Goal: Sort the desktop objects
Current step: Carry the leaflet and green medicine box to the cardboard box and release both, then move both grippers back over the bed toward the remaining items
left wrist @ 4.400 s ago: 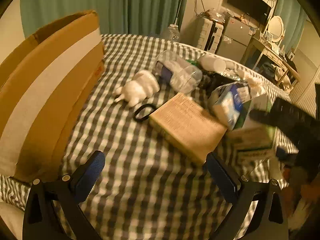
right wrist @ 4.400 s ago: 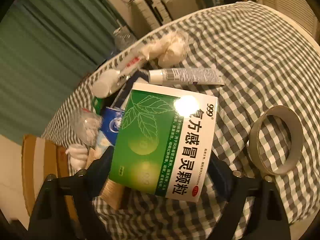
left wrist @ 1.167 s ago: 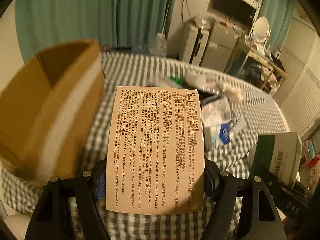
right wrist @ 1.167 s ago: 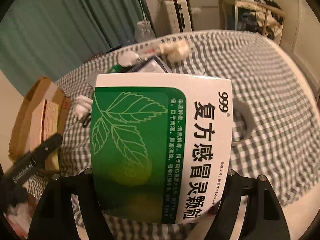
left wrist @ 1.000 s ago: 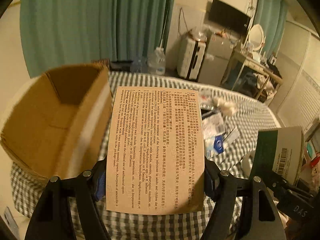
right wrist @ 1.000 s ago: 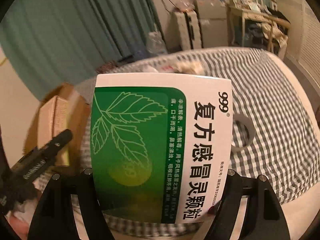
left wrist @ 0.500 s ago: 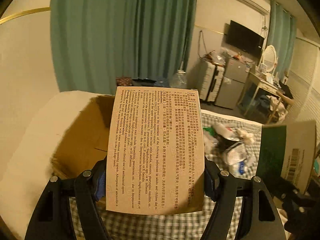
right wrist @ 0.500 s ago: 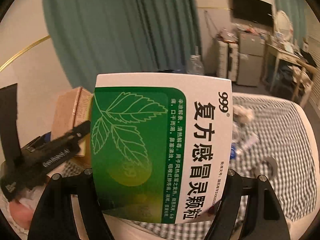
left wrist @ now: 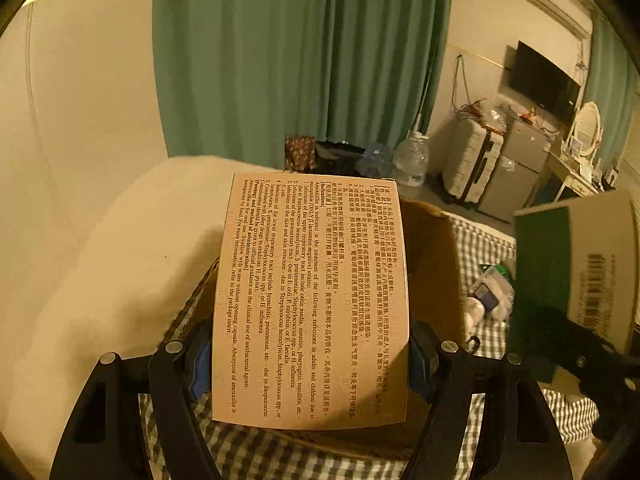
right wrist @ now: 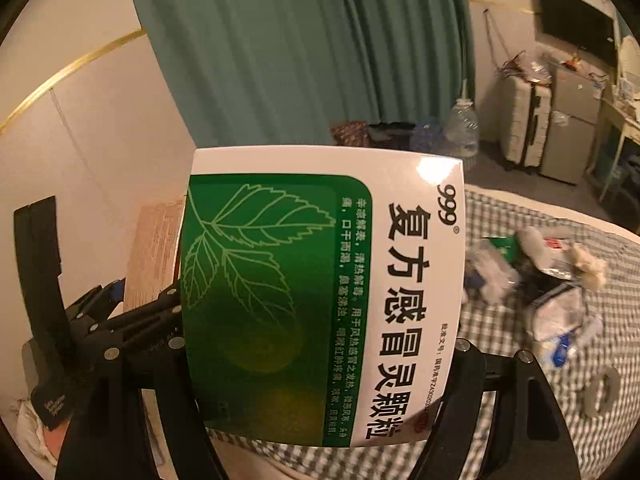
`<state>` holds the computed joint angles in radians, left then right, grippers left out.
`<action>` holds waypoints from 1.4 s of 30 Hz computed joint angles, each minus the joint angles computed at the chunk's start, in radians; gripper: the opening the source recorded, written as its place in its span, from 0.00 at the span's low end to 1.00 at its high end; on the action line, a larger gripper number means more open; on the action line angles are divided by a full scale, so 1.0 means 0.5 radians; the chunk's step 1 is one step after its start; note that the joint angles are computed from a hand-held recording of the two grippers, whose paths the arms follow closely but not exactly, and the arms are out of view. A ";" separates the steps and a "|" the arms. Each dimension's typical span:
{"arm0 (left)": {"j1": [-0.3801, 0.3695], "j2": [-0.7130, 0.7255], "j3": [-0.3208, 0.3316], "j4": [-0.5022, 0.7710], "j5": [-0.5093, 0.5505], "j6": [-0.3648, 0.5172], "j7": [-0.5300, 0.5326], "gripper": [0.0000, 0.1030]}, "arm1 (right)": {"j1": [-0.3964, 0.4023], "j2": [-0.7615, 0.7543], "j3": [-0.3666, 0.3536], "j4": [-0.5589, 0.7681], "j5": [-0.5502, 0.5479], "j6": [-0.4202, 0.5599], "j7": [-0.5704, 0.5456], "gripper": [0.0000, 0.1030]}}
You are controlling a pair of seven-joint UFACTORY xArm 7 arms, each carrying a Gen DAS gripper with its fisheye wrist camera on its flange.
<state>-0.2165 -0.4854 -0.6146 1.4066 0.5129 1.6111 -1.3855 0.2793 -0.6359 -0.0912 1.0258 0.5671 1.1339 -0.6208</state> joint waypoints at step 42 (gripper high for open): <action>-0.223 1.094 -0.697 0.726 0.699 0.164 -0.628 1.00 | -0.400 0.081 -0.461 0.103 -0.130 0.024 -0.245 0.90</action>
